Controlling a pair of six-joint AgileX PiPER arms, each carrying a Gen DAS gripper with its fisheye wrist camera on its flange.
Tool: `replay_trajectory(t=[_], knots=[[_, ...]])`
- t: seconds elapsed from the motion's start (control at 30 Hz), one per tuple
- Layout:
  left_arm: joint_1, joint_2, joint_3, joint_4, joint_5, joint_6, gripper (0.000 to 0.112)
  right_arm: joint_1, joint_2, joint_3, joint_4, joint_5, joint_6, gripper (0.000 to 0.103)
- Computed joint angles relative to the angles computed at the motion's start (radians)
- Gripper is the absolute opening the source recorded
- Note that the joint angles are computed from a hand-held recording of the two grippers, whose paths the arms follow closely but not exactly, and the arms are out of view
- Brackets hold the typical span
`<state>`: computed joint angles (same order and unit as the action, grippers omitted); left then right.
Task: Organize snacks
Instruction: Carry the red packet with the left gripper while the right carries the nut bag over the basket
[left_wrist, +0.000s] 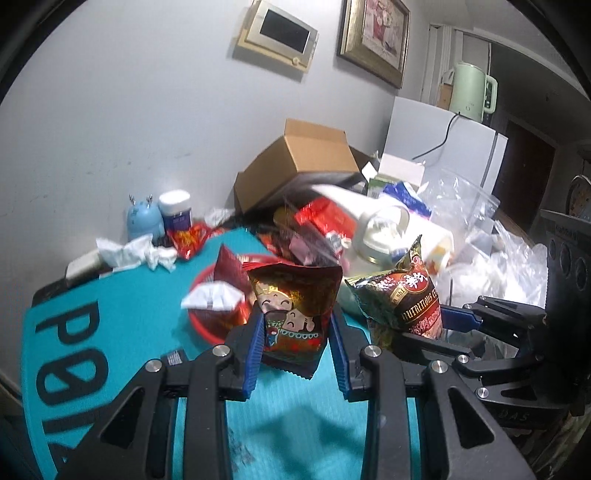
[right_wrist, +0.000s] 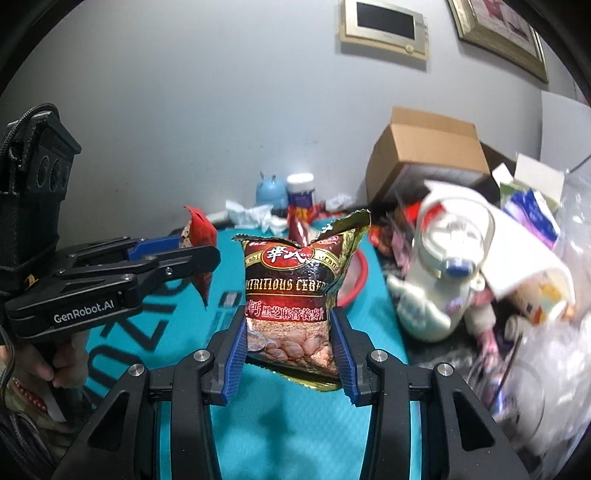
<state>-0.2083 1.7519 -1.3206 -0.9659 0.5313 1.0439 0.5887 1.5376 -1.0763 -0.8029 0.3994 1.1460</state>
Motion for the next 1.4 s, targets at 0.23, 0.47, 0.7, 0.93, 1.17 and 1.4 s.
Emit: replay_trajectory(t=[0.23, 0.47, 0.7, 0.93, 1.17, 1.4], knots=[[-0.008, 0.097, -0.171, 0.042, 0.019, -0.047, 0.032, -0.065, 0.06, -0.117, 0.066, 0.001, -0.13, 0.042], [-0.025, 0.259, -0.398, 0.241, 0.042, -0.245, 0.032, -0.132, 0.168, -0.255, 0.17, 0.029, -0.265, 0.042], [-0.043, 0.462, -0.665, 0.474, 0.155, -0.471, 0.032, -0.183, 0.275, -0.365, 0.255, 0.042, -0.367, 0.042], [-0.049, 0.628, -0.897, 0.551, 0.302, -0.563, 0.032, -0.213, 0.34, -0.421, 0.361, 0.043, -0.474, 0.042], [-0.049, 0.688, -0.995, 0.585, 0.351, -0.604, 0.038, -0.217, 0.364, -0.454, 0.395, 0.052, -0.518, 0.042], [-0.03, 0.645, -0.927, 0.582, 0.307, -0.615, 0.064, -0.214, 0.381, -0.492, 0.464, 0.047, -0.606, 0.041]])
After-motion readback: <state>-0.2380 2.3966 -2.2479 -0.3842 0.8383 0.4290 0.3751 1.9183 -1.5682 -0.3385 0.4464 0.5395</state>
